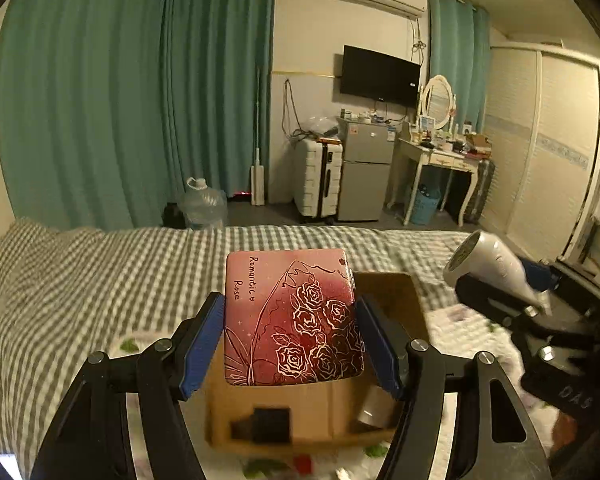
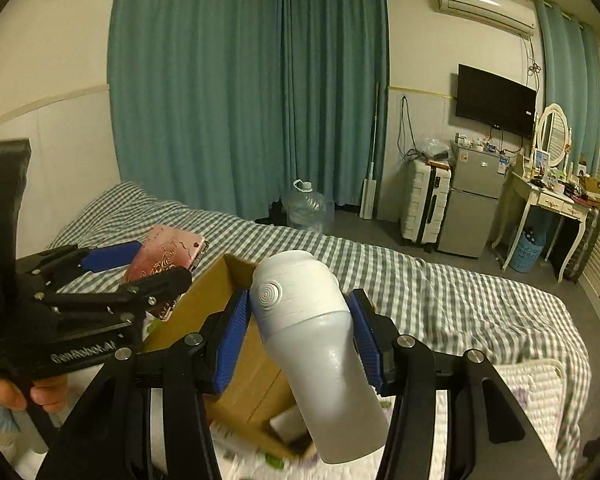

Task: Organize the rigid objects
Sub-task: 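Drop the pink box into the cardboard box with left gripper while right lowers the white bottle in, then grasp the black TV remote with the right gripper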

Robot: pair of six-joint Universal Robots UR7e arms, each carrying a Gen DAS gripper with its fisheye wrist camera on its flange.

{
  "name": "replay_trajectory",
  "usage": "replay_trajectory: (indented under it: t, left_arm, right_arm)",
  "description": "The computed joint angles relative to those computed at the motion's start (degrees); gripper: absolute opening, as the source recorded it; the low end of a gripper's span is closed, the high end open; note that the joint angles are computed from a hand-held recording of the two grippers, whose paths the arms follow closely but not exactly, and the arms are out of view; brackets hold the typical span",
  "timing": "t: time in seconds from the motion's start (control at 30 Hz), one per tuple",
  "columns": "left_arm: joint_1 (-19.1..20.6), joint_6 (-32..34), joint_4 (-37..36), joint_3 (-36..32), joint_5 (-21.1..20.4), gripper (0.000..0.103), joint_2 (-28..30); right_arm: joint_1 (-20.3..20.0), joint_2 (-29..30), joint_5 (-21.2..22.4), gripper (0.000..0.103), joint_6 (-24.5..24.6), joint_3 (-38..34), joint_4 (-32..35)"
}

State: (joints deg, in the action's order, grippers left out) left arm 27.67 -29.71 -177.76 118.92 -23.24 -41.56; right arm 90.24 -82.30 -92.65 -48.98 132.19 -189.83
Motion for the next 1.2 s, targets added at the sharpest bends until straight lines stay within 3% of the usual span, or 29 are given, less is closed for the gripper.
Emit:
replay_trajectory:
  t: [0.1, 0.2, 0.3, 0.43, 0.57, 0.8, 0.97, 1.0, 1.03, 1.07, 1.2]
  left_arm:
    - [3.15, 3.92, -6.54, -0.30, -3.00, 0.068, 2.62]
    - [5.85, 5.31, -5.39, -1.66, -4.35, 0.068, 4.78]
    - [7.69, 9.59, -9.01, -3.24, -5.17, 0.068, 7.23]
    - [8.75, 7.99, -7.73, -3.07, -6.63, 0.070, 7.35]
    - [8.55, 3.34, -1.19, -3.30, -4.63, 0.070, 6.57]
    - [8.34, 3.69, -3.04, -2.84, -1.95, 0.070, 5.79]
    - [8.60, 1.12, -1.70, -1.82, -2.19, 0.070, 4.36]
    - [8.51, 1.30, -1.80, -1.67, -2.19, 0.070, 4.12]
    - [8.33, 1.12, -1.71, -1.46, -2.15, 0.070, 3.99]
    - [7.92, 0.57, -1.36, -1.06, -2.02, 0.070, 3.66]
    - [5.43, -3.81, 1.67, 1.79, -2.30, 0.070, 1.10]
  right_arm:
    - [-0.91, 3.86, -0.70, 0.050, 0.12, -1.20, -1.59]
    - [-1.51, 6.76, -1.76, 0.050, -0.14, -2.17, -2.06]
    - [-1.51, 8.24, -2.77, 0.050, 0.03, -2.92, -2.05]
    - [-1.60, 8.31, -3.00, 0.050, -0.99, -2.85, -2.90]
    - [-2.09, 9.25, -3.43, 0.050, -0.57, -3.23, -2.84]
    - [-3.24, 12.44, -3.11, 0.050, 0.19, -6.41, -1.37]
    - [-3.69, 15.79, -1.80, 0.051, -1.84, -7.49, -4.75]
    - [-3.66, 15.91, -1.65, 0.058, -1.61, -7.06, -5.71]
    - [-3.76, 15.74, -1.33, 0.072, -0.90, -6.76, -6.51]
    - [-3.94, 15.23, -0.59, 0.077, -0.41, -6.40, -6.53]
    - [-3.58, 11.10, -0.25, 0.077, 0.37, -3.96, -6.61]
